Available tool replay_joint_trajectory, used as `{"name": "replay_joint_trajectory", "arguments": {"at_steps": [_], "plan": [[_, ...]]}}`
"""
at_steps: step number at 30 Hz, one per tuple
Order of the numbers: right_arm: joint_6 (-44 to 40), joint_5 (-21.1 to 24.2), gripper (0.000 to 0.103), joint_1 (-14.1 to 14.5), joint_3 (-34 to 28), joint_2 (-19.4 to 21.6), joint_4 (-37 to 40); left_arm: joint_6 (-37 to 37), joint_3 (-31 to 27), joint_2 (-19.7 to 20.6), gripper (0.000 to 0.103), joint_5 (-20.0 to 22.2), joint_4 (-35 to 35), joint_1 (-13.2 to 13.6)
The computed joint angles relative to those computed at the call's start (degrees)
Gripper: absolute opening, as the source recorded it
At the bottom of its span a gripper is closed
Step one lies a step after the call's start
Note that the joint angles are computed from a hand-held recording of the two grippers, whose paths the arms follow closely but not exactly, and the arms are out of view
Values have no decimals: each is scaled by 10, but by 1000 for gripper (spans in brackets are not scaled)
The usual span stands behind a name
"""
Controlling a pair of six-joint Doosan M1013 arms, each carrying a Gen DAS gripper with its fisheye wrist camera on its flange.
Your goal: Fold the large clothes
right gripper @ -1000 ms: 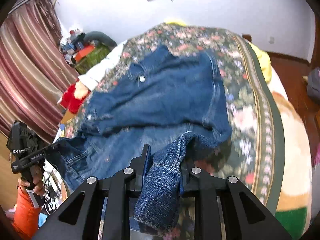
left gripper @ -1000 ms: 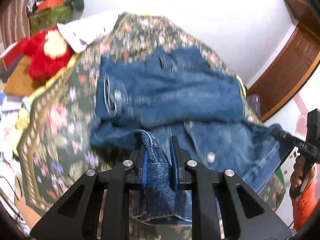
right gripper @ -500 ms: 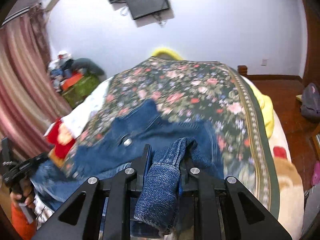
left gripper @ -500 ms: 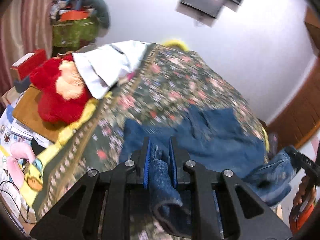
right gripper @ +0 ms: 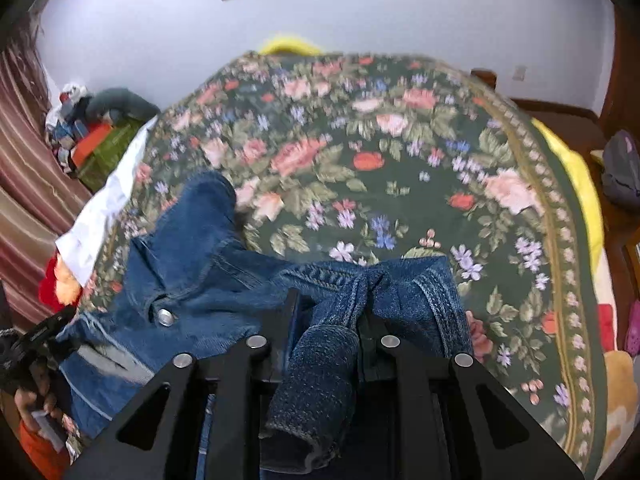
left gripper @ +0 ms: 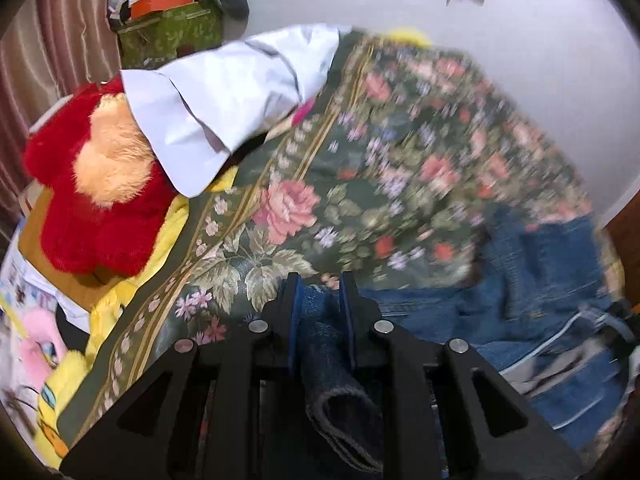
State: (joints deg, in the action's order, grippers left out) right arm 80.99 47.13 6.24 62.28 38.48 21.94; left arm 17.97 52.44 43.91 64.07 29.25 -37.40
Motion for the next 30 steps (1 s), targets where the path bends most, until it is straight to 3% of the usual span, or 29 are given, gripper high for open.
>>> {"name": "replay_joint_trajectory", "arguments": {"at_steps": [4,7,9,11,13,15,18,20,24,30], "plan": [[-39,44,19,-15,-12,7,50,47,-40,32,20,83,17,-3],[-53,83,19,-26,-21,10,80,48,-20,22,28,65,-14,4],[-48,95,19,-31,-19,6,92,38,-9,15,48,63,-24,7],[-46,104,19,-35,-17,1,97,28,16,-2,49,40,-41,10],[-42,110,19,-37,-18,-4,89,34,21,-9,49,46,-45,8],[-28,96,19,-38,-13,-16,68,43,16,-12,49,72,-30,2],[57,42,19,-32,3,-40,-52,49,20,-27,49,86,-10,-6],[45,50,19,-40,8,-49,-40,44,30,-42,51,79,7,-13],[-7,65,19,-46,38,-73,-7,51,39,-62,67,68,42,-34],[-96,40,19,-29,111,-115,8,97,33,-57,68,42,17,-59]]}}
